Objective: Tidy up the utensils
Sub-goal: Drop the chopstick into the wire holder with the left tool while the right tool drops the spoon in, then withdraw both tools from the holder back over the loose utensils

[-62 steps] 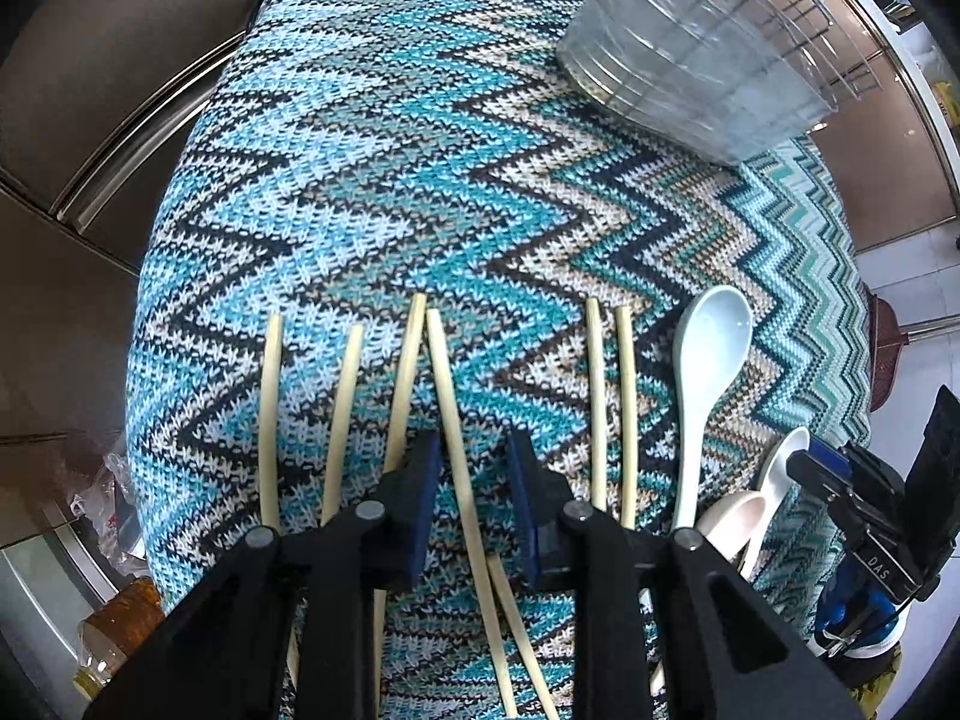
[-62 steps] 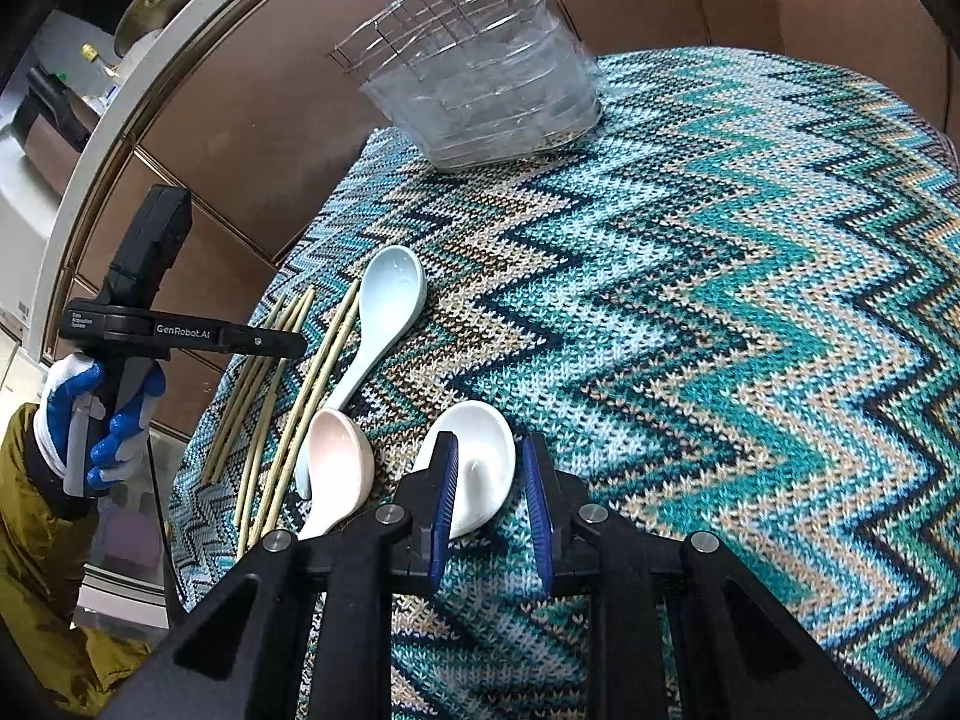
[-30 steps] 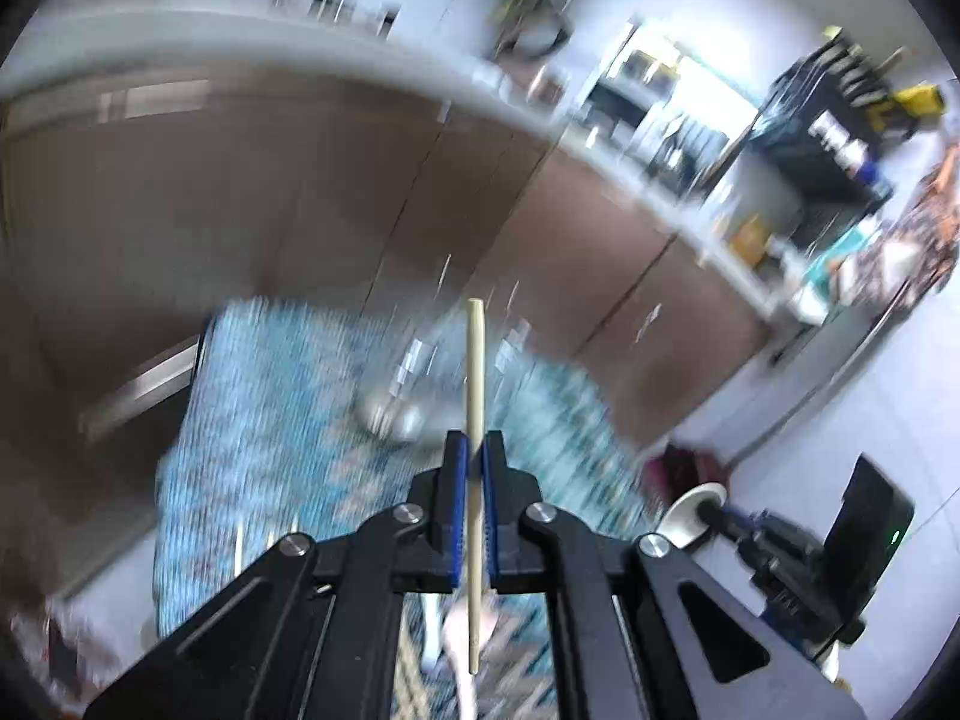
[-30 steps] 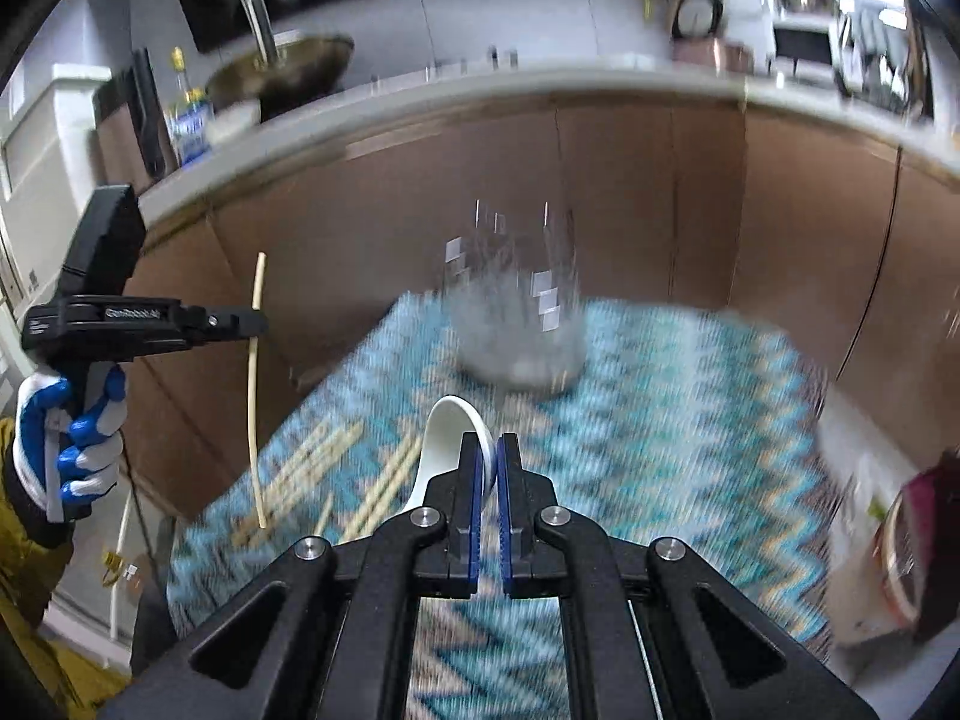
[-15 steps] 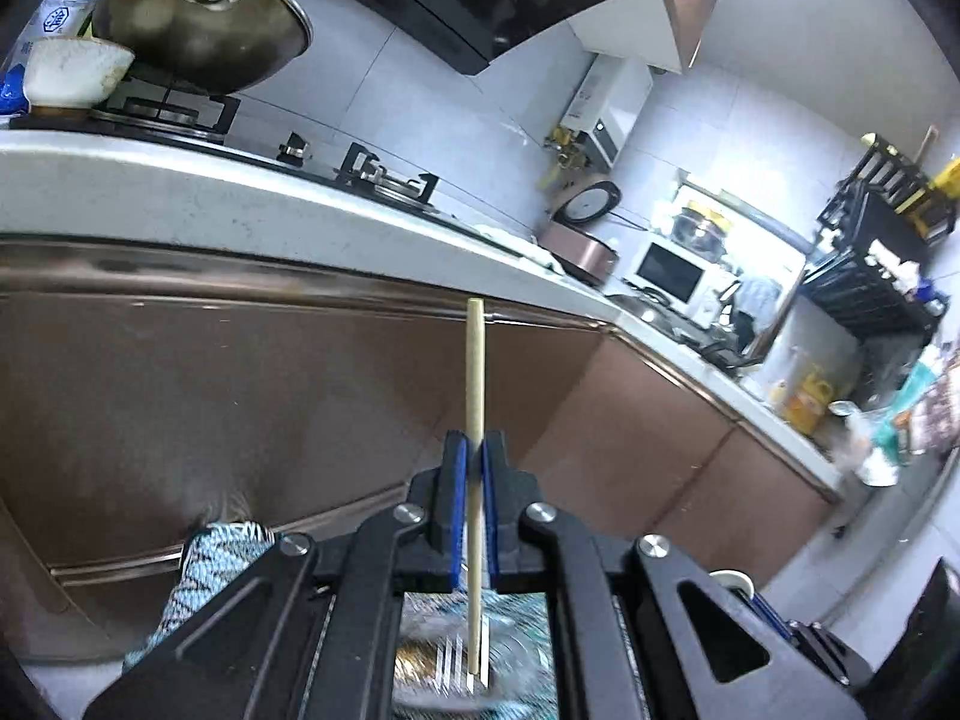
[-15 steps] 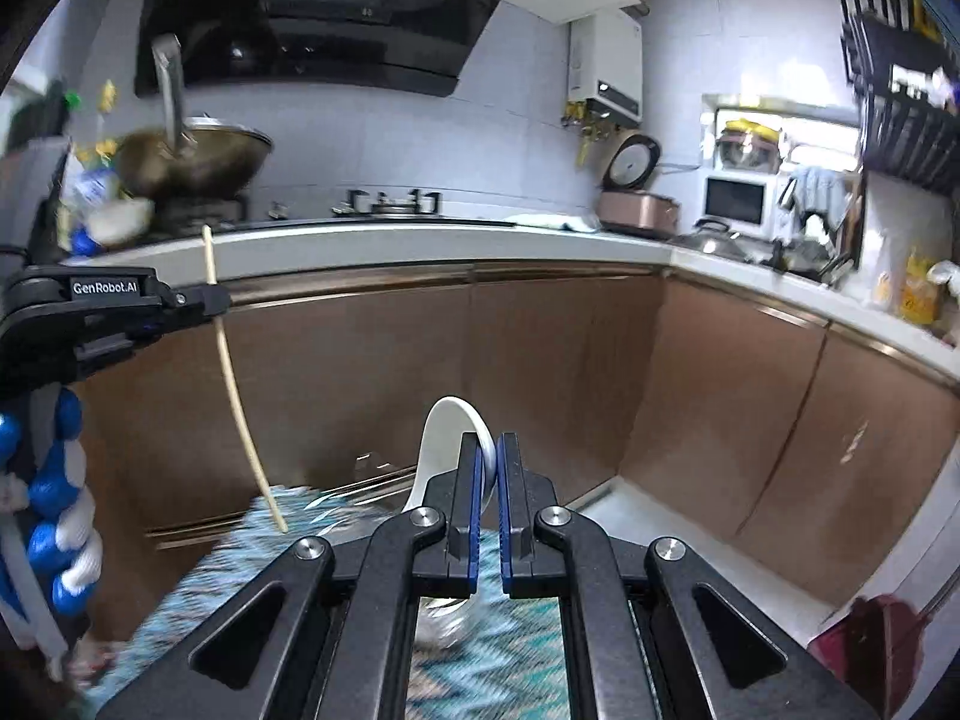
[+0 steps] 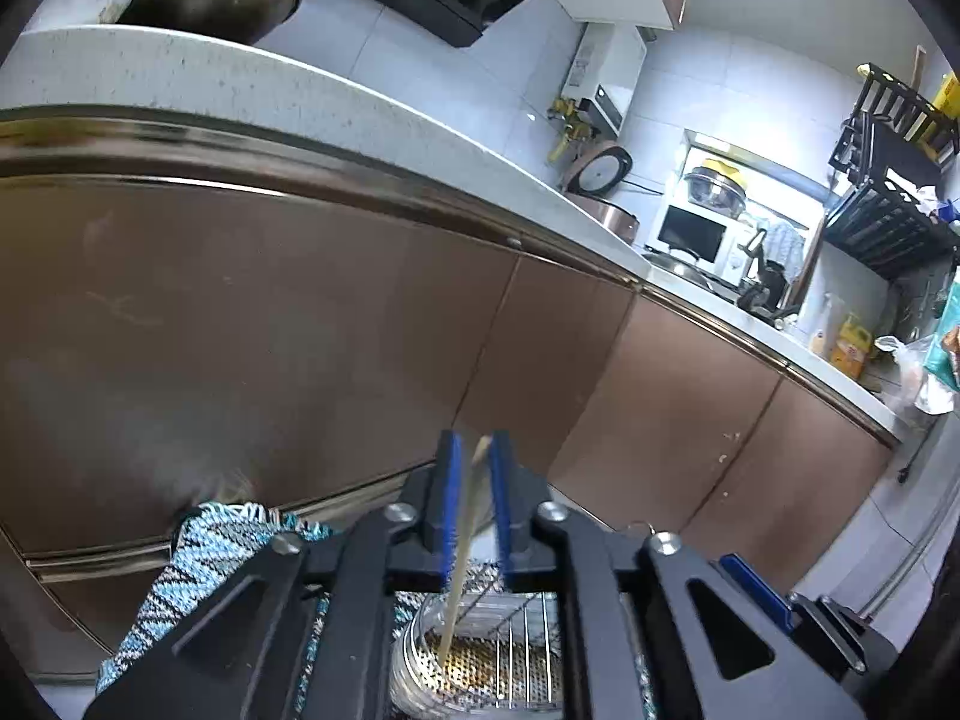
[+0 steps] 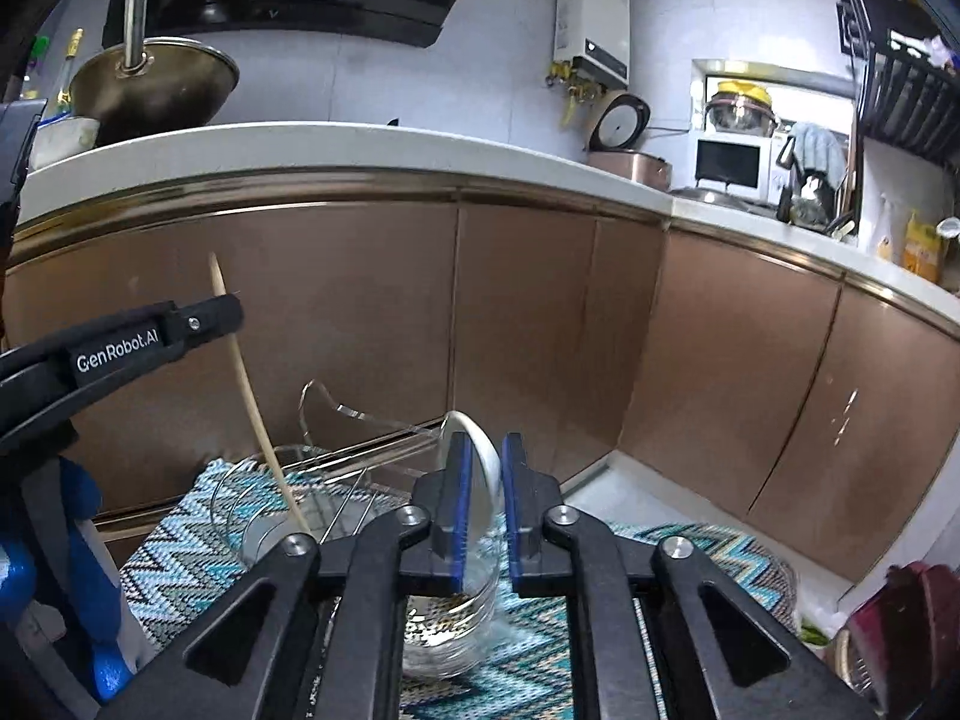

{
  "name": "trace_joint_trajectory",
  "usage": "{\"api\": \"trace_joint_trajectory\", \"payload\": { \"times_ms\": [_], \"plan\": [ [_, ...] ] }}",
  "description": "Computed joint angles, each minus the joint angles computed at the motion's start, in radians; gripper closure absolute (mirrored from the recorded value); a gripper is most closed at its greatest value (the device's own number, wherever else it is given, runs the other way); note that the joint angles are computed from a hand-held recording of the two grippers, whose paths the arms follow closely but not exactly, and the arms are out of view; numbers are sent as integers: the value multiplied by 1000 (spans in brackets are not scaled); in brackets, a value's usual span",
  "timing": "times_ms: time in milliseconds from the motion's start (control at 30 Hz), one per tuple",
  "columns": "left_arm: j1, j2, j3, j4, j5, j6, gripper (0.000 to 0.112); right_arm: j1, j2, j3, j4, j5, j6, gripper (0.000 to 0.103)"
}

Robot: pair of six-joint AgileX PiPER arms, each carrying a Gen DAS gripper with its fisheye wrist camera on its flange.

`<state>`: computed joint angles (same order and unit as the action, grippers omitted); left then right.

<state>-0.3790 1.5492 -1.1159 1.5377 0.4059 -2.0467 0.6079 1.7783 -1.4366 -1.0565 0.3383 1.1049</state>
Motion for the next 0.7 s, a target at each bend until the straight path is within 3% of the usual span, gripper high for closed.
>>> {"api": "trace_joint_trajectory", "payload": {
  "times_ms": [33,133,367,500,600,700],
  "plan": [
    [-3,-15,15,3,2,-9,83,-1,-8,11,-1,-7,10,82],
    [-20,-71,48,-54,25,41,78,-2,-40,27,29,-13,1,70],
    [-110,-253,30,-490,169,571,71,37,-221,153,35,-2,-29,59],
    [-211,-426,55,-602,358,733,71,27,-414,295,188,-12,-196,55],
    [-333,-559,65,-629,553,778,70,5,-538,382,366,-5,-363,54],
    [-505,-664,59,-601,772,764,70,24,-663,473,372,51,-356,50]
  ]
}}
